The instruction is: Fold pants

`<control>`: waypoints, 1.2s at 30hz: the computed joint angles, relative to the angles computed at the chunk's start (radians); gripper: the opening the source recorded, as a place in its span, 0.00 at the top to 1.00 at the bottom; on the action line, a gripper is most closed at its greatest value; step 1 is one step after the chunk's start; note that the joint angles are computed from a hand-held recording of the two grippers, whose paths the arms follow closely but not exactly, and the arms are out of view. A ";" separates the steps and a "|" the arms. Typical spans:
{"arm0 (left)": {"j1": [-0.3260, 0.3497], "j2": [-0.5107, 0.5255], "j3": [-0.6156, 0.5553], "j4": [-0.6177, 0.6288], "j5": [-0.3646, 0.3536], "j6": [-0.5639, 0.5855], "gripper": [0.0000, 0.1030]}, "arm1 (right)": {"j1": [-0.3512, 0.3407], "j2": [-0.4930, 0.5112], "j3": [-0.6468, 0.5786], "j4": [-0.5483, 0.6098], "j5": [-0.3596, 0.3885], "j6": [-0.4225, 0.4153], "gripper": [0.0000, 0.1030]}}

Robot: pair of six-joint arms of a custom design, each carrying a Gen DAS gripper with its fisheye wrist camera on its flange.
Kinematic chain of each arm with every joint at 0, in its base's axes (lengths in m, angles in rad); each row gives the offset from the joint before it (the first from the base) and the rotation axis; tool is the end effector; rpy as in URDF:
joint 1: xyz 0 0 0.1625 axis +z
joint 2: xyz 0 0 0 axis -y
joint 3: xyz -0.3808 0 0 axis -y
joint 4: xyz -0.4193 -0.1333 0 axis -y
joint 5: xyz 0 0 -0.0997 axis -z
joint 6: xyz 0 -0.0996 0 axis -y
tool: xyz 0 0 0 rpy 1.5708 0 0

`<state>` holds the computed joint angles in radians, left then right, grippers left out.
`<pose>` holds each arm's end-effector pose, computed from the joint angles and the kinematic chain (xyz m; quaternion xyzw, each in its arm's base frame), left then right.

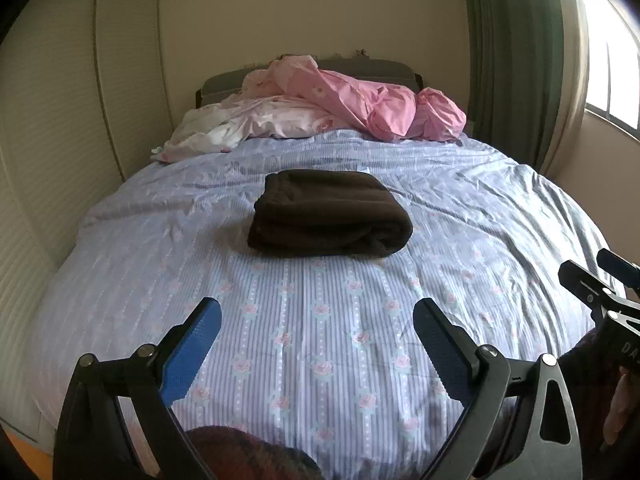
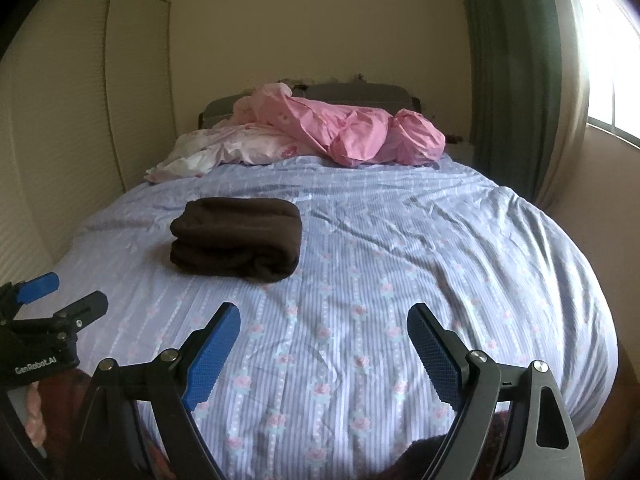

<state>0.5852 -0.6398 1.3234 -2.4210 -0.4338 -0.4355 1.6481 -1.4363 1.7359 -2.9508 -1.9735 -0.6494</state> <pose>-0.4898 -0.5929 0.1003 0.1850 0.8204 -0.4031 0.3609 0.1387 -0.5705 0.4609 0.2025 -0.8220 0.4350 0.3067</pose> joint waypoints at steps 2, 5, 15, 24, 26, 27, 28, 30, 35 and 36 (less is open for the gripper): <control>-0.001 -0.002 0.003 -0.005 -0.005 0.002 0.05 | 0.003 -0.002 0.003 -0.003 -0.005 -0.003 0.16; -0.001 -0.004 0.002 0.002 -0.004 -0.002 0.05 | 0.006 -0.002 0.005 -0.009 -0.009 -0.002 0.16; -0.017 -0.018 0.009 0.050 -0.030 -0.029 0.04 | 0.010 -0.005 0.008 -0.010 -0.013 -0.002 0.16; -0.019 -0.018 0.003 0.082 -0.028 -0.056 0.01 | 0.010 -0.012 0.009 -0.009 -0.010 -0.008 0.16; -0.020 -0.015 -0.001 0.094 -0.033 -0.069 0.01 | 0.010 -0.013 0.008 -0.008 -0.011 -0.011 0.16; -0.020 -0.016 -0.003 0.094 -0.039 -0.069 0.01 | 0.011 -0.013 0.009 -0.008 -0.012 -0.010 0.16; -0.019 -0.017 -0.002 0.091 -0.044 -0.068 0.01 | 0.010 -0.015 0.008 -0.005 -0.011 -0.011 0.16; -0.021 -0.015 -0.004 0.089 -0.047 -0.070 0.01 | 0.011 -0.016 0.007 -0.003 -0.012 -0.009 0.16; -0.024 -0.010 -0.007 0.083 -0.029 -0.071 0.01 | 0.010 -0.016 0.009 -0.005 -0.009 -0.011 0.16; -0.025 -0.010 -0.006 0.080 -0.028 -0.071 0.01 | 0.011 -0.016 0.009 -0.006 -0.012 -0.011 0.16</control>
<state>0.5606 -0.6499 1.3172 -2.3408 -0.4614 -0.5061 1.6588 -1.4520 1.7446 -2.9568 -1.9852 -0.6602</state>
